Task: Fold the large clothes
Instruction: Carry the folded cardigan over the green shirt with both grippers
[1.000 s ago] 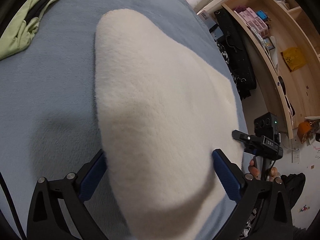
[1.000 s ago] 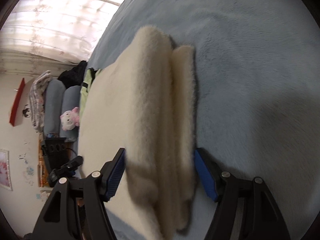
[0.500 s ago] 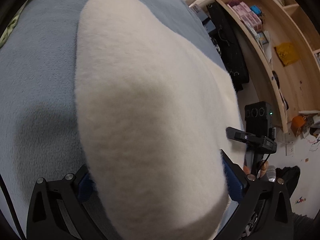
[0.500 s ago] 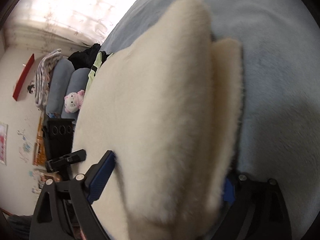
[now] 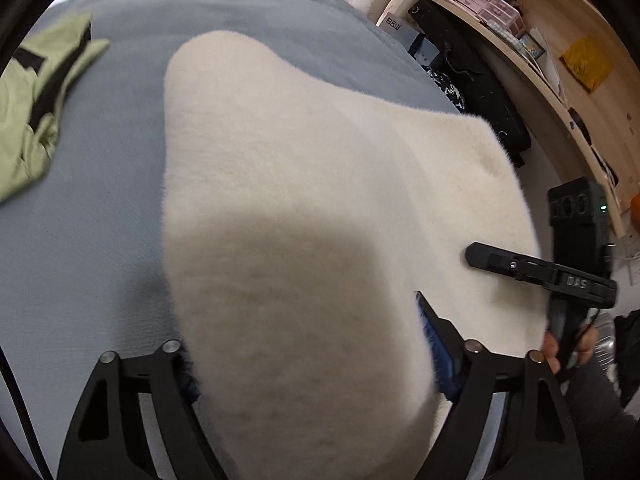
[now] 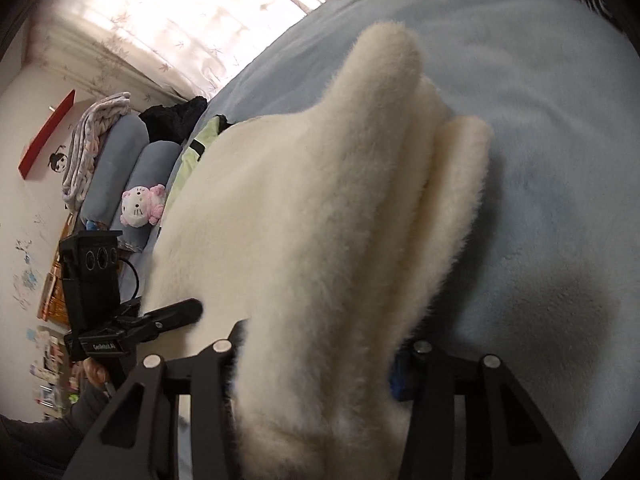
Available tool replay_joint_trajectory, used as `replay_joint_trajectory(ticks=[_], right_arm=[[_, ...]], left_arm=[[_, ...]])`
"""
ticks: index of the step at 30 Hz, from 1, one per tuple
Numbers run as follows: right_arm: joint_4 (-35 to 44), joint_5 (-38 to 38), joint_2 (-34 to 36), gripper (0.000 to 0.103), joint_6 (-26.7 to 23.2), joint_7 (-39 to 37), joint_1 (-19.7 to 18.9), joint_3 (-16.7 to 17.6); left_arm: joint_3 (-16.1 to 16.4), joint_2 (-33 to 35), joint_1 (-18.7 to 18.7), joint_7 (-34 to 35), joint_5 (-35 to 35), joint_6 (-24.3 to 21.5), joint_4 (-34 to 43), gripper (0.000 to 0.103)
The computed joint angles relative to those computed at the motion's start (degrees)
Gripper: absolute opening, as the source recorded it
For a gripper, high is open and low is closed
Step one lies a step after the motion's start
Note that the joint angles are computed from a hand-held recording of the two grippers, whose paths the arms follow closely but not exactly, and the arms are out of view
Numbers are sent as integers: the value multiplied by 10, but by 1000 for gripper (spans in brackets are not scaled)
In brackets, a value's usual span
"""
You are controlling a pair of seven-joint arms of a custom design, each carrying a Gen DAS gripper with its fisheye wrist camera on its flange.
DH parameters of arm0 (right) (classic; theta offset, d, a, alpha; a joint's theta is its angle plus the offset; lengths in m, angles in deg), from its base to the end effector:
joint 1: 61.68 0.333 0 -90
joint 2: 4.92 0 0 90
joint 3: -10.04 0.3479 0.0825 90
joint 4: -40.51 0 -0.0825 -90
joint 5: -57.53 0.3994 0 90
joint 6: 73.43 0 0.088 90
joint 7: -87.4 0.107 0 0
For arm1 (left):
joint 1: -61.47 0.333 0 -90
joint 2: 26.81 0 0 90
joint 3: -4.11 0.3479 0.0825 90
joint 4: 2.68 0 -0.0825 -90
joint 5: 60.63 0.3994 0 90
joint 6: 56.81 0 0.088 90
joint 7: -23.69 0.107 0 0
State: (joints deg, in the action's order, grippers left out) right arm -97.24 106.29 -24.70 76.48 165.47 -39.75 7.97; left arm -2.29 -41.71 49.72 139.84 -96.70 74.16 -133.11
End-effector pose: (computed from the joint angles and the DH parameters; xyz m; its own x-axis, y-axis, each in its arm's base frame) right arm 0.4568 0.1456 0.5225 0.0775 -0.7934 -0.6037 -0.8943 0.2123 -0.3938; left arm 0.4715 -0.1724 0.5158 -0.4435 -0.8099 0.3840 -0.8776 0.3054 -0.3694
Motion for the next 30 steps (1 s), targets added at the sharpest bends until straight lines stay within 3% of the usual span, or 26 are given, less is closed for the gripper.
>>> replay_joint_trajectory(ticks=[8,16,22,30], right_arm=[[11,-113,-29,45,5,102,2,45],[48,-164,-36,45,8,188,41,68],[132,-190,22,45,25,223,73,88],[299,-204,162,45,46,235,90,112]], left_arm=[[6,-46,-2,-21,26,-17,2,75],[49,-111,24,-26,44,-89,12,75],[106,-139,72,17,58,-147,37,75],[136,-63,134,73,81,-186,175,75]])
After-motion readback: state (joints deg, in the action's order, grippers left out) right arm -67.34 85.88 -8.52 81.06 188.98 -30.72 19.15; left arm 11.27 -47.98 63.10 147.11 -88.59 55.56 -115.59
